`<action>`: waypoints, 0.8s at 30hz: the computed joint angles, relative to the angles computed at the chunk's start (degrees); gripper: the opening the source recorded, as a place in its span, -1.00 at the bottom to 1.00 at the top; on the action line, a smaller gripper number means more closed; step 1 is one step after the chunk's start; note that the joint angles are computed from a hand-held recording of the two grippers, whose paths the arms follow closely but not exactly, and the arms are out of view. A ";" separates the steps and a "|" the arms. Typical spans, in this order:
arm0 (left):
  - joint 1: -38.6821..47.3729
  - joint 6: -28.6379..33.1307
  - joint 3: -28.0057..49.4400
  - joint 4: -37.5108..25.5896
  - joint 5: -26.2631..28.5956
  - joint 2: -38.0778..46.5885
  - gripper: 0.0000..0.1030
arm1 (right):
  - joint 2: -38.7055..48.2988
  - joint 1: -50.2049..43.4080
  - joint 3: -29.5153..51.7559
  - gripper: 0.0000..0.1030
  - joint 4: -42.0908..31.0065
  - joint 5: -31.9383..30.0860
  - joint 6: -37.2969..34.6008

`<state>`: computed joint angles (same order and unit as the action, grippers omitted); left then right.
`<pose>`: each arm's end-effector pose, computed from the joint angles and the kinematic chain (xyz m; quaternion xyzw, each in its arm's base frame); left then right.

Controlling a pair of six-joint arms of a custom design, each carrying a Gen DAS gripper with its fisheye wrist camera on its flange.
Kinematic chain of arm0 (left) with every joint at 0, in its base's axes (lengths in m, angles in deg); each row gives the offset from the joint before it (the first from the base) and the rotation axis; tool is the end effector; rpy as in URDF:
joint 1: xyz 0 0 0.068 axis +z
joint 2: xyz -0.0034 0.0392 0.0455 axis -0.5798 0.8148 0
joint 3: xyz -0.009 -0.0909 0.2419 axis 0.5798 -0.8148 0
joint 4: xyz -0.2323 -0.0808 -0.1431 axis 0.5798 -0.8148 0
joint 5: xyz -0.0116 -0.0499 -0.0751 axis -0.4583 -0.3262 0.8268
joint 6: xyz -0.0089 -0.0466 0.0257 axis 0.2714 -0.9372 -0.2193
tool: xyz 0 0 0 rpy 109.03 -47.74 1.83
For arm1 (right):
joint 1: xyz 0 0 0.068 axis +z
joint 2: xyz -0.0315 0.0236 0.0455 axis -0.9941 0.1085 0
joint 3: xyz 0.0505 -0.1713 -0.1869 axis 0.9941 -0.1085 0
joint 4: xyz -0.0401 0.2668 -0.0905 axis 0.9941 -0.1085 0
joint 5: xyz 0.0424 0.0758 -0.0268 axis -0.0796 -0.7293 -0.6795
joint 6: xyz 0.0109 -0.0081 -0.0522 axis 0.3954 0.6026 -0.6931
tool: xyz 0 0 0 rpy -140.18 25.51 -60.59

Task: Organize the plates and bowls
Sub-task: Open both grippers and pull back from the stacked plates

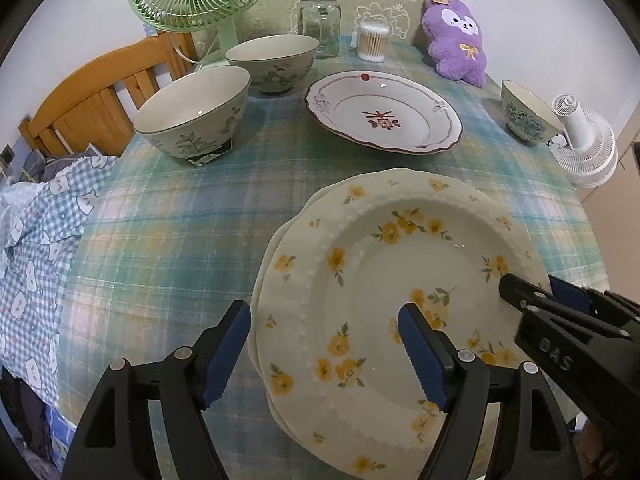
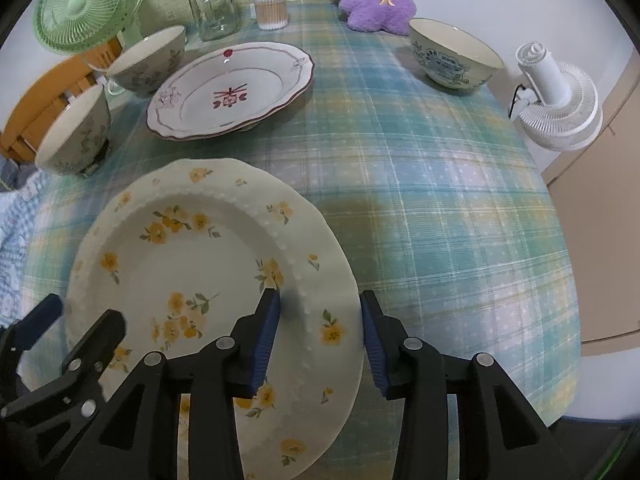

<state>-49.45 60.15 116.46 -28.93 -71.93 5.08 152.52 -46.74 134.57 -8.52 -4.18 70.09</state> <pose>0.2433 -0.0576 0.0942 0.0023 0.9722 -0.0128 0.2338 0.2696 0.1918 0.0848 0.0119 0.9815 -0.0192 0.1899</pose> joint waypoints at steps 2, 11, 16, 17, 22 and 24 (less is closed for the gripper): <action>0.64 0.43 -0.38 -0.18 0.54 -0.57 0.52 | 0.28 0.47 0.07 -0.06 0.20 0.66 0.37; 4.36 3.92 -0.80 -1.98 3.51 -4.03 0.61 | -2.08 -0.23 0.65 0.10 -1.66 -0.87 0.96; 6.06 6.52 -0.04 -3.21 5.85 -6.72 0.73 | -7.06 1.75 1.21 0.47 -2.72 2.25 1.51; 6.39 7.04 0.25 -3.39 6.25 -7.03 0.73 | -7.68 2.12 1.78 0.48 -3.37 2.81 1.86; 7.44 8.53 2.83 -4.81 7.28 -9.36 0.74 | -9.82 3.20 4.49 0.49 -5.77 5.27 3.35; 7.92 8.65 3.98 -5.38 7.78 -9.82 0.74 | -10.69 3.42 5.69 0.49 -6.47 6.57 3.21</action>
<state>-41.53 68.80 120.44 -34.32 -64.16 -4.74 141.83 -43.32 140.26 -14.99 2.39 73.30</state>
